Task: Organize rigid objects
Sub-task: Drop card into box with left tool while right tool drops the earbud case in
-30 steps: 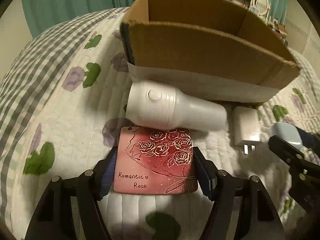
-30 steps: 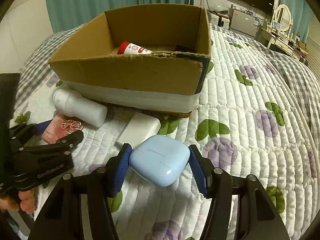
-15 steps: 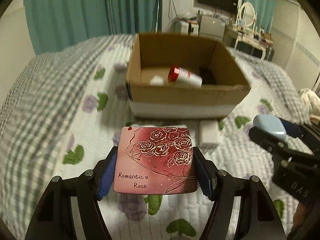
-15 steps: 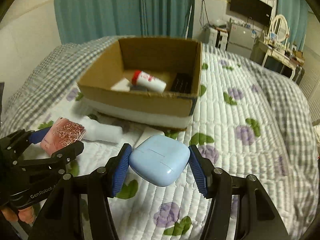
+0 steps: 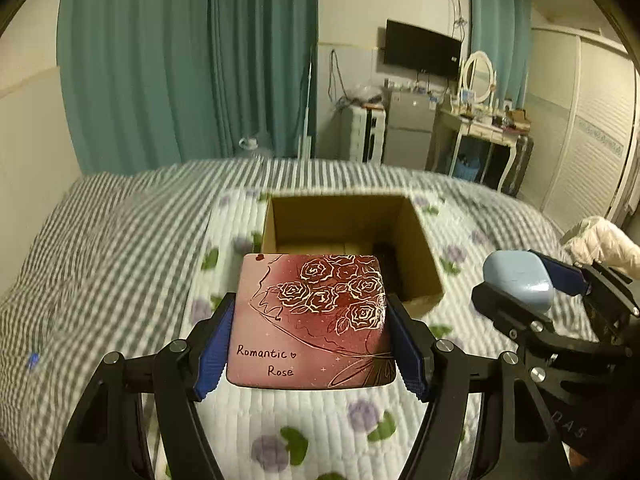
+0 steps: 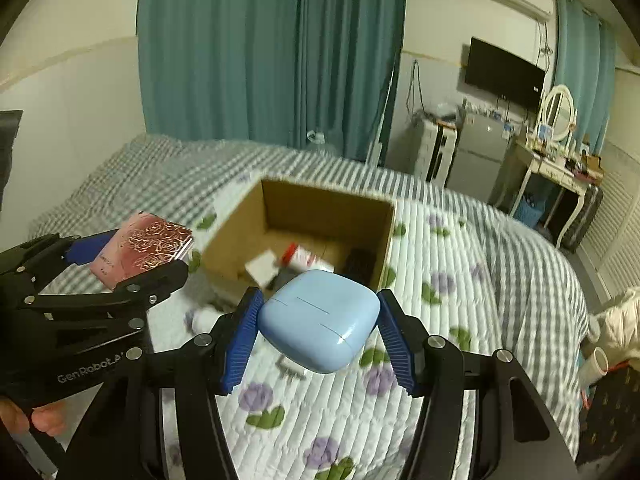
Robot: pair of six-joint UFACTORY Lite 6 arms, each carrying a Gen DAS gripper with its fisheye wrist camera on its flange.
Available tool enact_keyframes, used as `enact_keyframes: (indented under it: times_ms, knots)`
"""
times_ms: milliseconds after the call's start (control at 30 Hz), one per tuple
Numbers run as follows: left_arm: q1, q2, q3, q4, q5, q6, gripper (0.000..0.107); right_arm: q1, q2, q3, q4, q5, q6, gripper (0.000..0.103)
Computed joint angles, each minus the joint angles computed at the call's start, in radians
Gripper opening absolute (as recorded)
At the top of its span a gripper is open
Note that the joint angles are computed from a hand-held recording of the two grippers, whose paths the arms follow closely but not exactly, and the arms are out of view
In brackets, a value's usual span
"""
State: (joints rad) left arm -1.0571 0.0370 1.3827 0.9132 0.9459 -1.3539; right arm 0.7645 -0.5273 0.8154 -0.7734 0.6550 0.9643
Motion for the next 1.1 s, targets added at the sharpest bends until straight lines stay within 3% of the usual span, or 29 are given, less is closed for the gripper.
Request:
enact_keyframes:
  times_ms: [300, 600, 1100]
  knots:
    - [0.147, 0.206, 0.279, 0.001, -0.07, 0.148, 0.071, -0.226, 0.148, 0.207, 0.254, -0.144, -0.328, 0.058]
    - [0.322, 0.456, 0.419, -0.077, -0.255, 0.23, 0.072, -0.378, 0.409, 0.338, 0.391, -0.298, -0.531, 0.058]
    - [0.372, 0.718, 0.54, -0.13, -0.304, 0.32, 0.073, -0.519, 0.705, 0.363, 0.797, -0.494, -0.957, 0.058]
